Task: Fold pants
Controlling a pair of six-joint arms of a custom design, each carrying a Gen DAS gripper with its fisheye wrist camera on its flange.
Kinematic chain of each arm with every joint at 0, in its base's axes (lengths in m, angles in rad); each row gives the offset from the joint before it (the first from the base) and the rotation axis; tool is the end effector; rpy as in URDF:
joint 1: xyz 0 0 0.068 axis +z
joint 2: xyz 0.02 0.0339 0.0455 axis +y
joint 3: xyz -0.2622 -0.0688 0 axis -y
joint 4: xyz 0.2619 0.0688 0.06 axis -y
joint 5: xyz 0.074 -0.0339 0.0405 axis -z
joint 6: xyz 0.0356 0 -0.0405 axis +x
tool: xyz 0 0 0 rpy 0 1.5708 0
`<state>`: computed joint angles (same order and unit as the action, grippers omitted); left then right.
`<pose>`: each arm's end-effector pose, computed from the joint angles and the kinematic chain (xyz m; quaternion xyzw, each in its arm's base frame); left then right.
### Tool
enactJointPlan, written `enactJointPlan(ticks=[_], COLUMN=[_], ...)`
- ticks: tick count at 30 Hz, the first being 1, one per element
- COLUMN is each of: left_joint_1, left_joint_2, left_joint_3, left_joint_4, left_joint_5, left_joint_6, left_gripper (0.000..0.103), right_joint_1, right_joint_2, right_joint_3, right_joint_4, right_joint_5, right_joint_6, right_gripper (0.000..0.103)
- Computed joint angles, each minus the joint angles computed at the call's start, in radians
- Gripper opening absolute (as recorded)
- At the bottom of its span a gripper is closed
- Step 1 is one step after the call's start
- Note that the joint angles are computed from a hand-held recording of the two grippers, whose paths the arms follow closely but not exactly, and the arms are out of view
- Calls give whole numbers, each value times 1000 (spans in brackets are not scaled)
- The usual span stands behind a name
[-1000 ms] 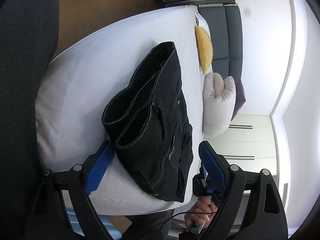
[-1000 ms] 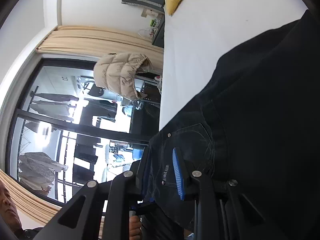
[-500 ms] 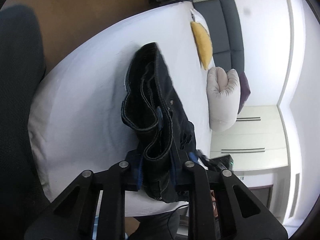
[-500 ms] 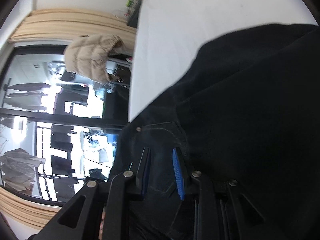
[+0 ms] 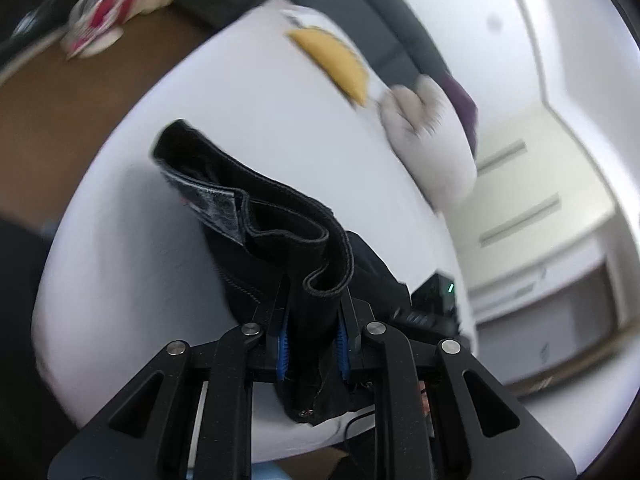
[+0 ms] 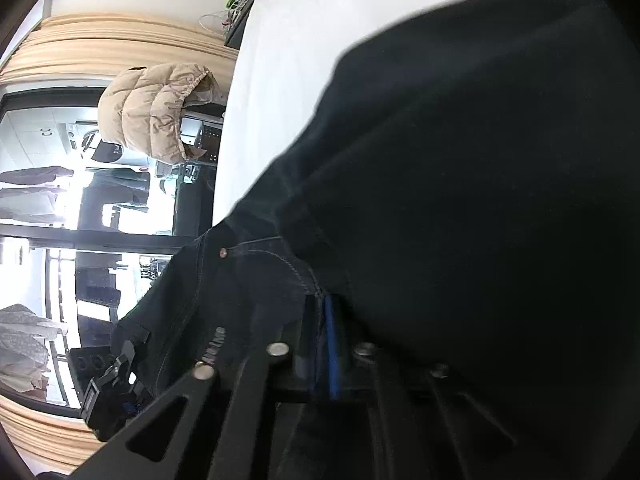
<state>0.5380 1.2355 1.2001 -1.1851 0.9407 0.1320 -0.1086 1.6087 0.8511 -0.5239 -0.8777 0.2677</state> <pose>0.2124 0.0932 0.3226 -0.0996 0.8757 -0.3704 0.2934 0.2903 -0.0041 0.1464 0.1074 0.8914 0.4295 0.0967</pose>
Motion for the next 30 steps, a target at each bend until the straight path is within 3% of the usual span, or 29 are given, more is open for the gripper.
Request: enactJointPlan(ticks=[1,2,5,9,11,19,21,24,25,26,30], left_joint_1=[-66,-122,-354,-613,-701,-877,-911,-957,-971,-952,-974], left_joint_2=[-33,-57,-129,-170,-172,-152,-166,-136,-132,-112,-57], left_joint_3=[0,-2,-31,-74,-92,-117,-133,-129,-132,-126,-98], left_joint_4=[38,68,188,270,295,361,363,386,390,397,418], left_joint_5=[-31,-61,-200,-368,-430,-593,-622,-650,-657,-643,-628], left_joint_6=[-18,-40,-109,-150,-161,-184,-181,-192,-196,-178,-170], left_gripper=[16,16,16,16,16,15,15,15,15,15,14], right_joint_1=[-10,-21,-49,-47,-25,-13,-32,3,1,0,-67], right_joint_2=[-20,-71,-124,-65,-45,-20,23,37,45,47,-3], right_joint_3=[4,4,74,252,316,348,349,363,367,369,321], right_joint_4=[-6,5,-49,-293,-386,-455,-476,-469,-475,-479,-456], right_joint_5=[-12,-19,-79,-156,-141,-51,-56,-48,-50,-46,-22], right_joint_6=[2,28,12,-163,-249,-322,-359,-381,-403,-415,-435], right_gripper=[58,75,89,94,95,97,92,63,36,23,17])
